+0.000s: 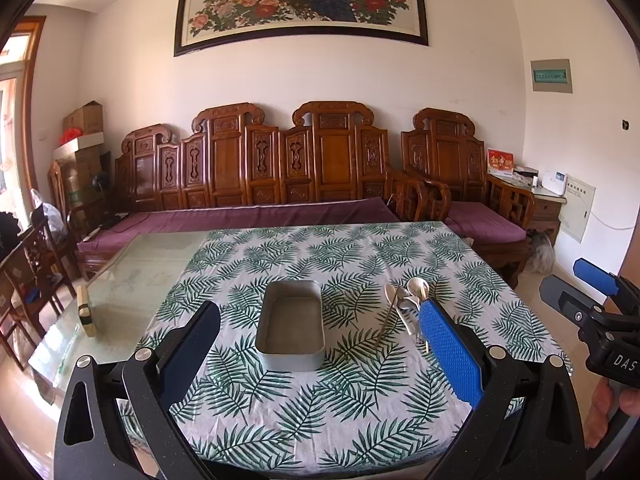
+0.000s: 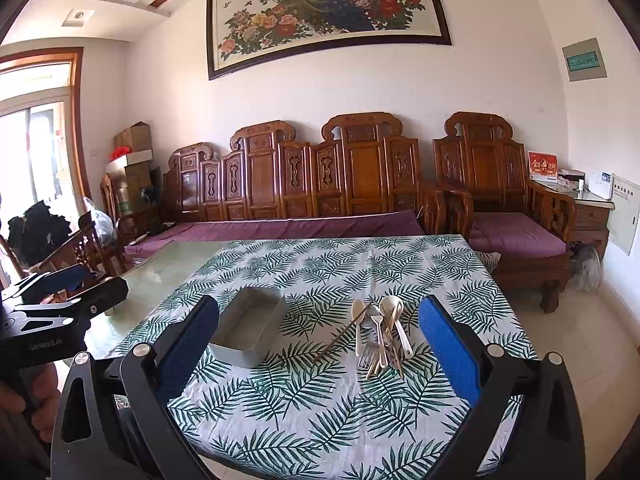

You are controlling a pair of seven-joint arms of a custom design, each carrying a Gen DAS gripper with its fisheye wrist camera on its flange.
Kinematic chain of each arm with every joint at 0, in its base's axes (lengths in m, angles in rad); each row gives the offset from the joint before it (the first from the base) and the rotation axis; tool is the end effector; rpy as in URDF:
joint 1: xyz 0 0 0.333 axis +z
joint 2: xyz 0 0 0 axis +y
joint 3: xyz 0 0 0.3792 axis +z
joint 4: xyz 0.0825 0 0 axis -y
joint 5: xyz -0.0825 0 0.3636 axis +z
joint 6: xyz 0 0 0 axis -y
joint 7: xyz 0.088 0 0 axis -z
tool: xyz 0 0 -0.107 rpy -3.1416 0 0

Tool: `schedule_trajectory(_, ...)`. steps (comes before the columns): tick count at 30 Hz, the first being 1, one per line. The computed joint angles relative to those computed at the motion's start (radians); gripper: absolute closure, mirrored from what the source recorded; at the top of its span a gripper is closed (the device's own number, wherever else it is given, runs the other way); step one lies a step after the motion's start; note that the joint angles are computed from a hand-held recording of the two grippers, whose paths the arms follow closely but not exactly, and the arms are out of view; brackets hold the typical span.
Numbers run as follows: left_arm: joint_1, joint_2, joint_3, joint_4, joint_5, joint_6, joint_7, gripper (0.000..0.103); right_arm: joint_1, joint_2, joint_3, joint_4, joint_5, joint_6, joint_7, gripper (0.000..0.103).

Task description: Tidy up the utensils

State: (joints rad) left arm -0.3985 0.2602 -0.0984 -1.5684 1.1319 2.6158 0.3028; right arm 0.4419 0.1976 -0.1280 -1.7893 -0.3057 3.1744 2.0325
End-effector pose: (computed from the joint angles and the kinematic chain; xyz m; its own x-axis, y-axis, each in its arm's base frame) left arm 0.5966 -0.3352 0.6409 0.0116 -0.9997 -0.0212 -0.4375 0.0140 -0.8991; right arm 0.6078 0.2364 0.6551 0.2617 -0.9573 -0.1231 -0.3936 0.0106 -0.9192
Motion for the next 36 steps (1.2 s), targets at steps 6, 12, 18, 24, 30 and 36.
schedule_trajectory(6,0.002,-0.001,0.0,0.002,-0.003,0.003,0.005,0.006,0.001,0.0,-0.001,-0.002,0.003,0.002,-0.003,0.003)
schedule_trajectory(12,0.001,-0.003,0.0,0.003,-0.003,0.003,0.006,0.006,0.014,0.001,-0.017,-0.002,-0.008,0.004,0.007,0.003)
schedule_trajectory(18,0.0,-0.01,0.001,-0.003,0.005,0.008,-0.001,0.006,0.012,0.001,-0.016,0.001,-0.012,0.004,0.009,0.003)
schedule_trajectory(24,0.002,-0.011,-0.003,-0.003,0.008,0.009,-0.002,0.006,0.006,-0.001,-0.01,-0.001,-0.008,0.004,0.003,0.003)
schedule_trajectory(30,0.002,-0.01,-0.006,-0.002,0.005,0.007,0.002,0.006,0.002,-0.003,-0.006,-0.003,-0.003,0.004,-0.002,0.003)
schedule_trajectory(36,0.006,0.006,-0.006,0.006,-0.024,0.009,0.028,0.006,-0.009,0.0,0.004,-0.007,0.009,0.001,-0.012,0.003)
